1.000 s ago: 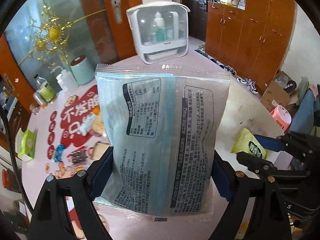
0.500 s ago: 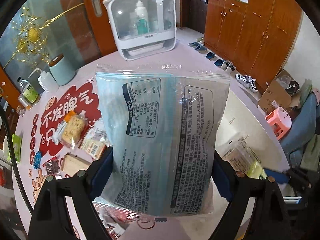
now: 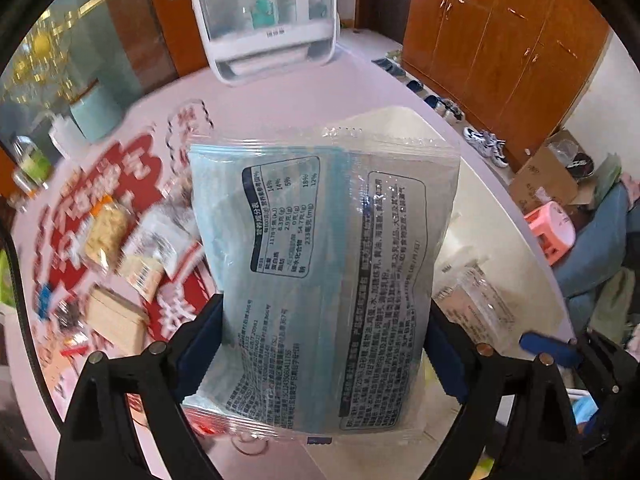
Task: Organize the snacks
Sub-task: 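Carry both packets into the white tray and open both tools, then withdraw both tools from the tray back over the snacks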
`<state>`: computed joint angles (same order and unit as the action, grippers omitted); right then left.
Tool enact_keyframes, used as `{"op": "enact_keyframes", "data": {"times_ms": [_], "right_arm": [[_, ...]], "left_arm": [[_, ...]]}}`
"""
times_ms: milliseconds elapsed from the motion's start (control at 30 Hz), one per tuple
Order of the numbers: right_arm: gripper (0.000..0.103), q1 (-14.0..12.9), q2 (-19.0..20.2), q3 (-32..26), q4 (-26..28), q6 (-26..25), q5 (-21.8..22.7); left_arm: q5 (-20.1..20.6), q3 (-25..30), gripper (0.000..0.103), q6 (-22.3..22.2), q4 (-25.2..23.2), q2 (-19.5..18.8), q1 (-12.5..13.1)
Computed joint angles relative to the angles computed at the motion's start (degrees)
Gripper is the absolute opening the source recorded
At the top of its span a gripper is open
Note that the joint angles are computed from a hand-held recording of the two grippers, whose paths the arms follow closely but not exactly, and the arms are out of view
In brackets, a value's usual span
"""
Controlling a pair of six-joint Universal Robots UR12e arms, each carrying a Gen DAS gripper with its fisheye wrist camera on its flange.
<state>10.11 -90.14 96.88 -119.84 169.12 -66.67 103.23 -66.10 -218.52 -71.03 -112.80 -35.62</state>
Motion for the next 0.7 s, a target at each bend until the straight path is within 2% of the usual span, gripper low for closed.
{"op": "enact_keyframes", "data": {"times_ms": [33, 100, 200, 300, 700], "right_arm": [[0.086, 0.1, -0.17, 0.17, -0.89, -0.49, -0.21], [0.089, 0.47, -0.43, 0.44, -2.44, -1.4, -1.28], [0.089, 0.81, -0.72, 0.76, -3.58, -2.77, -2.35], [0.089, 0.83, -0.75, 0.84, -3.69, -2.96, -2.06], [0.089, 0.93, -1.08, 0.82, -4.83, -2.88, -0.4]], "left_arm": [[-1.11, -0.29, 0.093, -0.38, 0.07, 0.16, 0.22], [-1.09, -1.03, 0.103, -1.17, 0.75, 0.55, 0.19], [1.89, -1.95, 0.103, -1.02, 3.21, 1.23, -0.51], [1.86, -2.5, 0.103, -0.58, 5.15, 1.85, -0.75], [4.4, -3.03, 0.103, -0.33, 6.89, 3.72, -2.28]]}}
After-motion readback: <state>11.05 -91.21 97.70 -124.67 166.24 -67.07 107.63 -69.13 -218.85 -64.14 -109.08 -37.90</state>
